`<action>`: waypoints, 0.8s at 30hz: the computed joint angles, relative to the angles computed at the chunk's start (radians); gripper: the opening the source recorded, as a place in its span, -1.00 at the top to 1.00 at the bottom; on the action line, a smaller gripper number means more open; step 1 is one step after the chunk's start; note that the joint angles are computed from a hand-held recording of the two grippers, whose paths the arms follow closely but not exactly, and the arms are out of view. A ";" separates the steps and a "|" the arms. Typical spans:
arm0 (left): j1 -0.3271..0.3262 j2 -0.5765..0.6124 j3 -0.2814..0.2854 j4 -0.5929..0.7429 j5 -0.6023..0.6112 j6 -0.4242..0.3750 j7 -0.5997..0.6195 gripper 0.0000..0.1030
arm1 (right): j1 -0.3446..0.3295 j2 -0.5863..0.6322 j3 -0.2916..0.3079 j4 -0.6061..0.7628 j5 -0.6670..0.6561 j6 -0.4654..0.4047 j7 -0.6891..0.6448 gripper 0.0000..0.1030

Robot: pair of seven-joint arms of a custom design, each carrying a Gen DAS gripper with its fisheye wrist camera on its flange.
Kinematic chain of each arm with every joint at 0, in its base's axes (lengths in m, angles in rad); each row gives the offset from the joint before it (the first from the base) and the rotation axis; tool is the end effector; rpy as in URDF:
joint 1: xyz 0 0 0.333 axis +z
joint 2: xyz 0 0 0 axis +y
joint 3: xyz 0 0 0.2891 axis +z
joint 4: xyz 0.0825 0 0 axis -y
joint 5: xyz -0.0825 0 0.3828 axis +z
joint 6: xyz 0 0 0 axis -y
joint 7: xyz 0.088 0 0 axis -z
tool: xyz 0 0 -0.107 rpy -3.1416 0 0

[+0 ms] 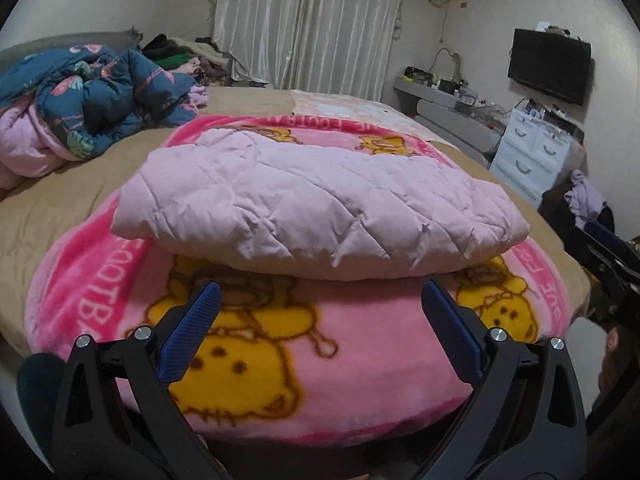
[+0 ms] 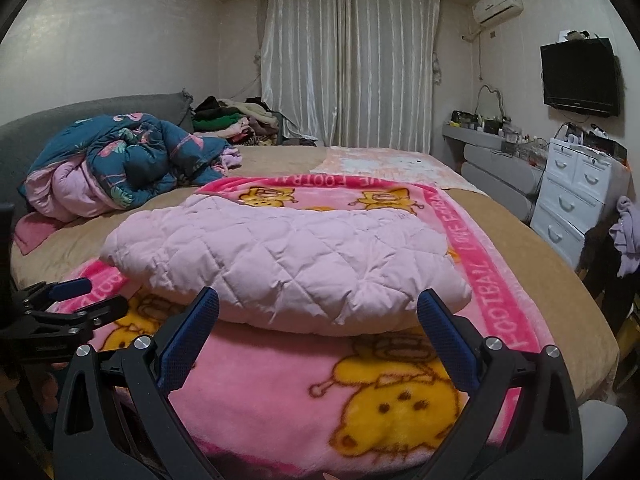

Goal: Fold large clothes

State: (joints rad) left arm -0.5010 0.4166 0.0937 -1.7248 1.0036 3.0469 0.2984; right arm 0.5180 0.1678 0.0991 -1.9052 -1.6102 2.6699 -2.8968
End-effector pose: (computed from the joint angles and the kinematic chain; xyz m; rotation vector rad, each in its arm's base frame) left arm 0.5931 -0.3357 0.3982 -1.6065 1.8170 -1.0688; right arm 0.4922 0.3827 0.4271 -1.5954 1.4189 -0.9236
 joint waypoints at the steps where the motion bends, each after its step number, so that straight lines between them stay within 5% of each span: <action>1: 0.001 0.002 -0.003 0.003 -0.005 -0.006 0.006 -0.82 | 0.003 -0.002 0.001 -0.006 -0.015 0.002 0.018 -0.92; 6: -0.005 0.004 0.001 0.004 -0.006 -0.003 0.003 -0.82 | 0.013 0.006 0.013 -0.015 -0.072 0.007 0.071 -0.92; 12: -0.005 0.005 0.001 -0.001 -0.020 -0.004 0.015 -0.82 | 0.016 0.062 -0.001 0.026 0.082 0.045 -0.029 -0.92; 24: -0.002 -0.002 0.004 -0.007 -0.009 -0.016 0.011 -0.82 | 0.045 0.076 -0.033 0.039 0.096 0.051 -0.050 -0.92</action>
